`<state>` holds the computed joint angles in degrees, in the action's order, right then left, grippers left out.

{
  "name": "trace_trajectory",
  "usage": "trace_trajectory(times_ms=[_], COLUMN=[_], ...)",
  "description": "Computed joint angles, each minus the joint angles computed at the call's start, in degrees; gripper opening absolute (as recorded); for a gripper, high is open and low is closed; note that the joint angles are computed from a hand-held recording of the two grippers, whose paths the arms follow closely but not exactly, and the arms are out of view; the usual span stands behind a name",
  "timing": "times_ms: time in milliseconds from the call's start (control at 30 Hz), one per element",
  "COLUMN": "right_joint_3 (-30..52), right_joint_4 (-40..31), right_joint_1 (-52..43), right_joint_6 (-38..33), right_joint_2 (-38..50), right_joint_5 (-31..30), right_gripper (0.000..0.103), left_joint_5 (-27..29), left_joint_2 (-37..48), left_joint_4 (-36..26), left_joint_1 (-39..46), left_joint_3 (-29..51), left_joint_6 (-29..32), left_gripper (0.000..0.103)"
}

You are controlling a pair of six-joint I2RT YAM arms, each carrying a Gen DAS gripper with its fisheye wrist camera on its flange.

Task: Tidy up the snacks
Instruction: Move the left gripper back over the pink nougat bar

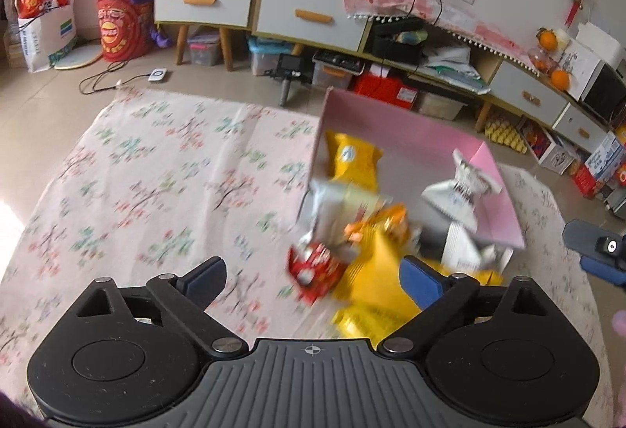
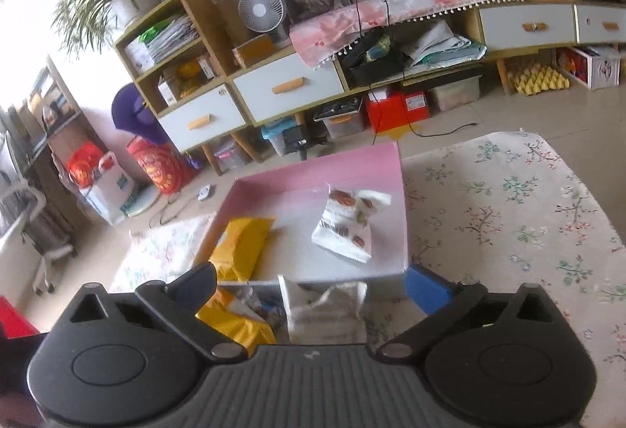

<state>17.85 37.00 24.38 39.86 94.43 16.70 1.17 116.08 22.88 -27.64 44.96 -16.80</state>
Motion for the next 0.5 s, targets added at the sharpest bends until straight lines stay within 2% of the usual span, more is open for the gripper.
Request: trace_trajectory(times_ms=[300, 500], right_joint_3=[-3.45, -4.61], right_joint_4=[-0.79, 1.06], right_joint_1=[6.67, 10.27], right_joint_6=[-0.1, 1.63], right_joint_2=[-2.12, -0.49], right_joint_5=[7.16, 11.48], right_gripper=[0.09, 0.09], left_joint_5=[2.22, 4.51], left_joint_2=[-1.25, -1.4], left_joint_4=[7.02, 9.36], left_joint_1=[1.96, 2.58], left_joint_3=[-8.51, -11.53], left_joint_6=[2.36, 6.02], left_gripper=[0.098, 0.098])
